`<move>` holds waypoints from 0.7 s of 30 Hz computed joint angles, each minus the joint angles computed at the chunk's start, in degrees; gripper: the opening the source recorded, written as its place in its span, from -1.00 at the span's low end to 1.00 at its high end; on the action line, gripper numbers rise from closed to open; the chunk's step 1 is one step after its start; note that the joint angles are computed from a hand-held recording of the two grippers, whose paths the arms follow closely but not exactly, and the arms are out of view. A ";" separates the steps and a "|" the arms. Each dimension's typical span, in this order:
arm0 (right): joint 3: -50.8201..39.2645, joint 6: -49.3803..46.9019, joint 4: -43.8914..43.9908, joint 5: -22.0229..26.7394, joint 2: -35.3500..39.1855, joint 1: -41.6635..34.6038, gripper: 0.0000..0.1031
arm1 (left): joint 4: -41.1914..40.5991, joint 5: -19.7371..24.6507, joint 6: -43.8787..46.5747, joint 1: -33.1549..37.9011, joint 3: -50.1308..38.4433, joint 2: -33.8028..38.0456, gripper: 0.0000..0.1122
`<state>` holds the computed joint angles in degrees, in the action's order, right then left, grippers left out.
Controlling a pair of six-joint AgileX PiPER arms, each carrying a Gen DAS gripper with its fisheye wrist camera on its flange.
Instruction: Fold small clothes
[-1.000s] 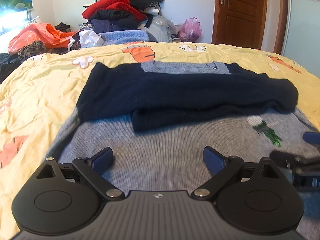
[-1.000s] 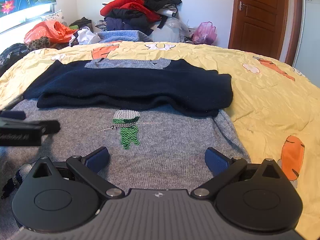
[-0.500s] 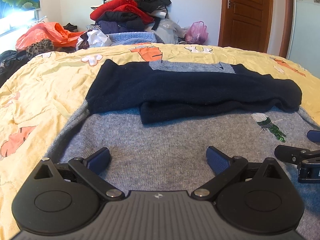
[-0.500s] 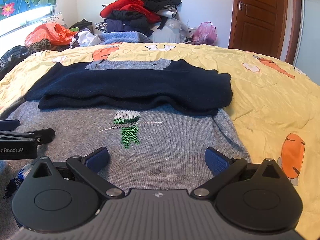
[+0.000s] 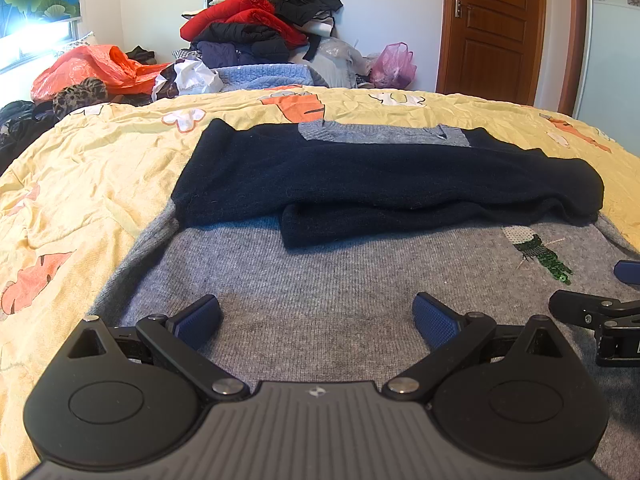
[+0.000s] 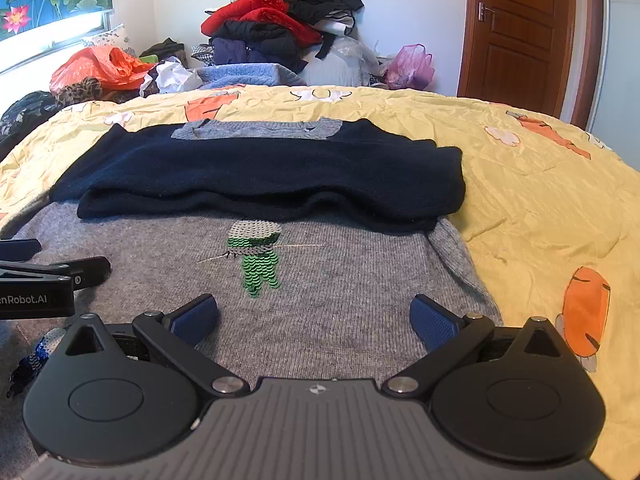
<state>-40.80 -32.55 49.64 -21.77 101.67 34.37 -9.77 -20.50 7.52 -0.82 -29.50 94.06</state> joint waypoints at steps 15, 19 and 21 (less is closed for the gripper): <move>0.03 0.49 -0.46 0.00 0.02 -0.06 0.99 | 0.21 0.02 -0.14 0.10 -0.02 0.01 0.84; 0.00 0.65 -0.58 0.01 0.05 -0.07 0.99 | 0.13 0.03 -0.09 0.06 0.00 -0.01 0.84; 0.23 1.73 -1.50 0.03 -0.16 -0.16 0.99 | 0.17 0.03 -0.12 0.08 -0.02 0.01 0.84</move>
